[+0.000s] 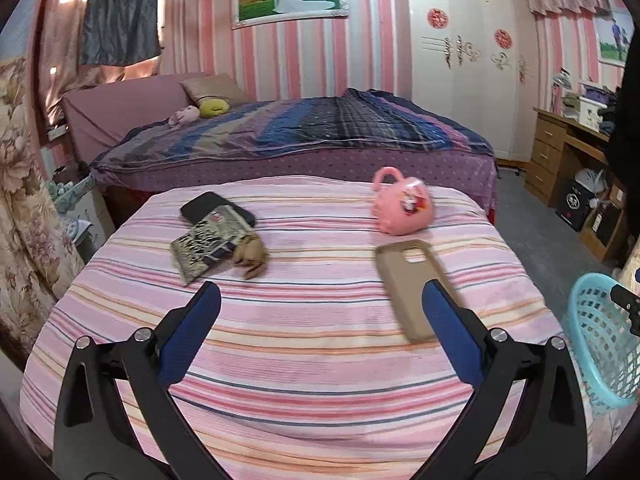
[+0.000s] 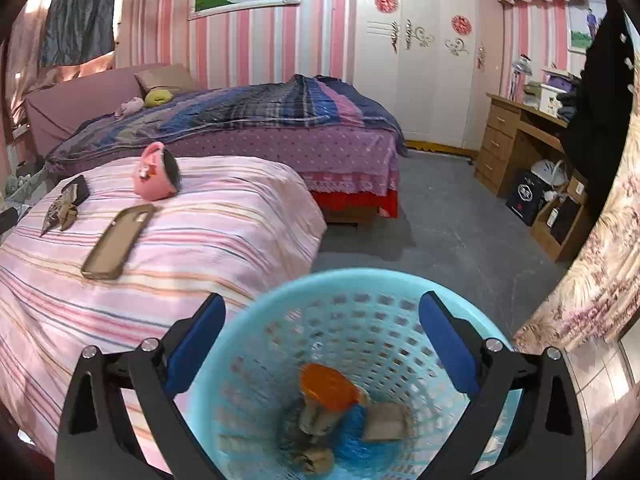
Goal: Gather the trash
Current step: 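Move both tools back over the bed toward the patterned packet and brown cloth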
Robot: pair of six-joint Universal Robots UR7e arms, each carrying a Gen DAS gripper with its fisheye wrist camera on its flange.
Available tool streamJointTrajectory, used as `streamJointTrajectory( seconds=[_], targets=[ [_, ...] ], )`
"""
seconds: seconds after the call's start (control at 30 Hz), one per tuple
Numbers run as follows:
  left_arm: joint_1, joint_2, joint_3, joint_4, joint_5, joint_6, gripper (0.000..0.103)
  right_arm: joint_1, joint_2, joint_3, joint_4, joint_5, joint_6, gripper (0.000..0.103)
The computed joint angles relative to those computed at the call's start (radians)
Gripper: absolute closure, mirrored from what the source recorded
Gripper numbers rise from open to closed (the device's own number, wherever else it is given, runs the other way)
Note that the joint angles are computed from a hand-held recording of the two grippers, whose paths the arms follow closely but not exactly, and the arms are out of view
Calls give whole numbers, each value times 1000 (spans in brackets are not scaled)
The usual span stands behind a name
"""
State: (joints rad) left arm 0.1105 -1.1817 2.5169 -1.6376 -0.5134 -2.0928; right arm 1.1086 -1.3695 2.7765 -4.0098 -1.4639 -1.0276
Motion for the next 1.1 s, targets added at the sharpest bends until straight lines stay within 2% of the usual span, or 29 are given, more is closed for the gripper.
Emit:
streamJointTrajectory(
  seconds=[0.23,0.53,0.67,0.9,1.07,1.1],
  targets=[
    [11,-111,42,156,-29,-88,6,170,213,-7,-215,-117,24,6],
    [41,-326,96,347,-68,-165,6,352,430,-52,-351,-238,81,6],
    [60,-412,117,406,-85,-182,6,409,484,-73,-356,-270,114,6],
    [118,-432,108,492,-96,-184,6,524,570,-123,-344,-315,149,5],
    [183,-491,108,528,-69,-168,6,625,641,-210,-246,-380,205,5],
    [212,-503,103,544,-53,-167,6,639,648,-224,-226,-387,209,5]
  ],
)
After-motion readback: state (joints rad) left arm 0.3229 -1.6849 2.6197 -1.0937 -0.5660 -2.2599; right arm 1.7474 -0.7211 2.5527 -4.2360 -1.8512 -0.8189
